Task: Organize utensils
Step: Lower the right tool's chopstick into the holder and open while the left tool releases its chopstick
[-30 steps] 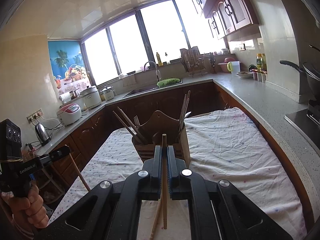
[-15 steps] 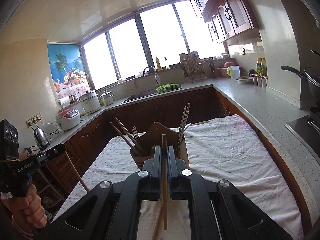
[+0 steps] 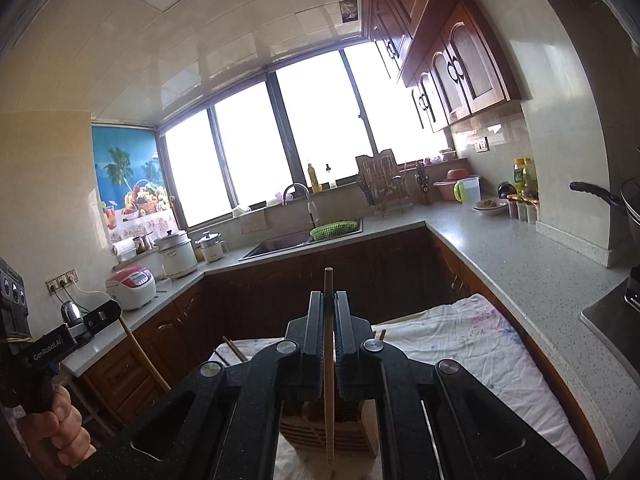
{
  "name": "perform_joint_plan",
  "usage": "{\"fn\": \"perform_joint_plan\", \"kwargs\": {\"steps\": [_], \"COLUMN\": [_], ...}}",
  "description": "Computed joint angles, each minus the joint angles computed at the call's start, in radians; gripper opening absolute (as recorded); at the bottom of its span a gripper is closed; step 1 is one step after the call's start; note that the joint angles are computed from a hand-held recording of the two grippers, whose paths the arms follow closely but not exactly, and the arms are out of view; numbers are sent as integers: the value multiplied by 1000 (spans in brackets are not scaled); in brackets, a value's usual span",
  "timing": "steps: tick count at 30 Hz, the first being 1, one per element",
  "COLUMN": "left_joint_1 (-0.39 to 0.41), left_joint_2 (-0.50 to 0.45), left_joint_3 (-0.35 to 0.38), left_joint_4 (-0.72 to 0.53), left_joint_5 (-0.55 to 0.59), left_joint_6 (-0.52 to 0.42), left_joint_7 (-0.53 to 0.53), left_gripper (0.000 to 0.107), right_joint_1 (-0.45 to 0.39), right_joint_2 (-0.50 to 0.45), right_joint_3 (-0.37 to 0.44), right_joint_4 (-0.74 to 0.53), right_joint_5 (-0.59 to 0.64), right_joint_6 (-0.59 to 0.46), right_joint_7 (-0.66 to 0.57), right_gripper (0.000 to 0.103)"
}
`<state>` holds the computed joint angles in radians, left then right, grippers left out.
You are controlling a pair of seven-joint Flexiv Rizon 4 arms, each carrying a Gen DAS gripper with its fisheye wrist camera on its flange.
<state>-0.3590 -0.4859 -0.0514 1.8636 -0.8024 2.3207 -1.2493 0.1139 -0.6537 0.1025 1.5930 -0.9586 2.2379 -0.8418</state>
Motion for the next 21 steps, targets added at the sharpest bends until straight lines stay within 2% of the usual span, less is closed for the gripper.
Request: {"fn": "perform_joint_plan", "kwargs": {"steps": [10,16,21], "left_joint_1": [14,19,24], "left_joint_2": [-205,-313,-350], "left_joint_3": [-8,-37,-56], "left_joint_4": [-246,-325,-325], "left_joint_5": [-38,-75,-100], "left_joint_6": [52,74,45], "left_joint_7": [68,104,85], "left_gripper": [3,3,3], "right_joint_1": [29,67,49], "right_joint_2": [-115,-163,-191], "right_joint_3": [9,-23,-3], "right_joint_4": [-214,-224,-214], "right_joint_5": [-30,72,72], "right_joint_6": [-73,-57,-89], "right_joint_7": [75,1,-4], "right_gripper": [5,5,5]}}
